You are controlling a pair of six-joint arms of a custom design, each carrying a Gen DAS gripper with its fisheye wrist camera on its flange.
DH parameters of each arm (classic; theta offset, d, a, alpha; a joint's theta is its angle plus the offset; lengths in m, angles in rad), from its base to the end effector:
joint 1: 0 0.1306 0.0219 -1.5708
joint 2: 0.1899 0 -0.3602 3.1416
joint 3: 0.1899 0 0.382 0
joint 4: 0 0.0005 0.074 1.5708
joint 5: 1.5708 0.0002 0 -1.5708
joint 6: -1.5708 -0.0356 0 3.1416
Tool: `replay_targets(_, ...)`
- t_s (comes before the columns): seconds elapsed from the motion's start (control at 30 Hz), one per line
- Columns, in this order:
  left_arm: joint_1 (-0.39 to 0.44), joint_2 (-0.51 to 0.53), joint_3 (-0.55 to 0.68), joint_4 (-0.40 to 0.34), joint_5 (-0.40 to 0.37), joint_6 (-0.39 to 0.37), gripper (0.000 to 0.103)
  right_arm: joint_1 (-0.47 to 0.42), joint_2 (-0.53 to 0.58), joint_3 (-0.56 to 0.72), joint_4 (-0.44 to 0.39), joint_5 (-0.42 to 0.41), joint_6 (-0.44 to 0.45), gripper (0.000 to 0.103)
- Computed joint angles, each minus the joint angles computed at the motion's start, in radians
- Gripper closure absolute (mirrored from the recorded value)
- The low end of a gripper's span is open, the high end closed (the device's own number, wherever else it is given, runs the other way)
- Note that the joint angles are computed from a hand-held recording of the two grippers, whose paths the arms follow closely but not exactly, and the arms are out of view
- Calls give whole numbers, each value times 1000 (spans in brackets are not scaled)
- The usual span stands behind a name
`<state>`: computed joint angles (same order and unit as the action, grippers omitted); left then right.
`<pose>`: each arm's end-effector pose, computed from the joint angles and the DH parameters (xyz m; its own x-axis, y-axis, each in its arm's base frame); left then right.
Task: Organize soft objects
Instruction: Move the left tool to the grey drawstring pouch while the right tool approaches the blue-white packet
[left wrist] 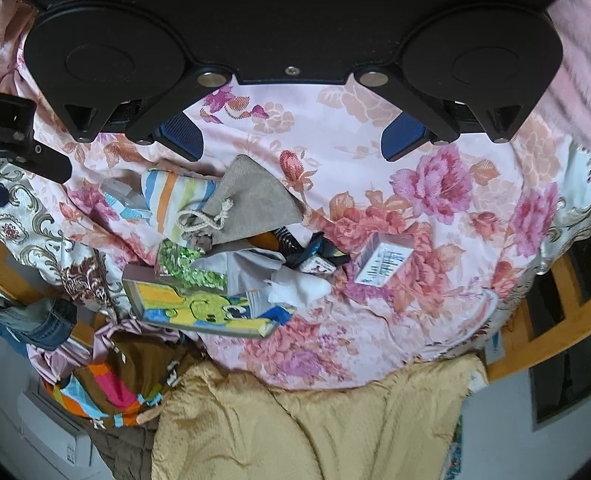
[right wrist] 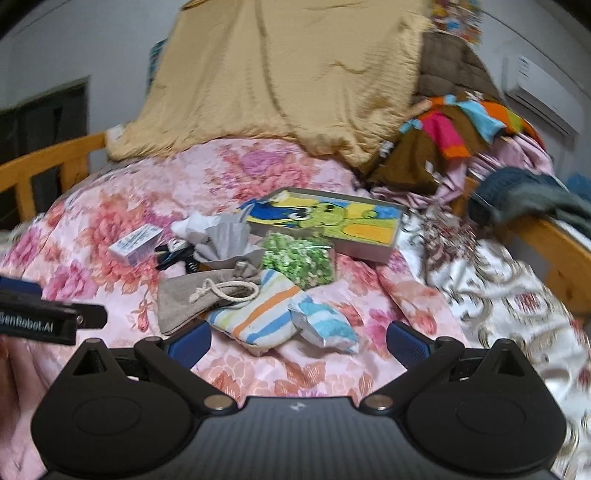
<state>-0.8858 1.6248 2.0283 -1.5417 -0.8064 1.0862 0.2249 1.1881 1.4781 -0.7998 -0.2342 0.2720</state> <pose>0.3367 -0.3723 0.5405 -0.5725 -0.2673 -0.7752 -0.3477 0.9353 -0.0657 0.4015 0.0998 0.5402 -0.3469 -0.3474 -0.8712 -0.5269 0.8406 -0.1254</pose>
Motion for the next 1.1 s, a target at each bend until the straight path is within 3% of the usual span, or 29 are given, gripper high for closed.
replay_targets(0.2,64,22,35,43,85,-190,1,-10,81,80,-44,-79,157,0)
replay_targets(0.43,171,74,106,59,283,-371,1,-46,218,221,-157,-138,258,0)
replay_targets(0.57,212,92,106,136,349,-499,1,-70,299,303,-215,-173,319,0)
replay_targets(0.77,263,102,64,303,473,-637,1,-104,475,524,-417,-280,408,0)
replay_targets(0.9,282,110,36,392,516,-726,1,-113,592,680,-530,-301,405,0)
replay_targets(1.1,313,161,60,392,552,-764,1,-134,794,974,-774,-410,397,0)
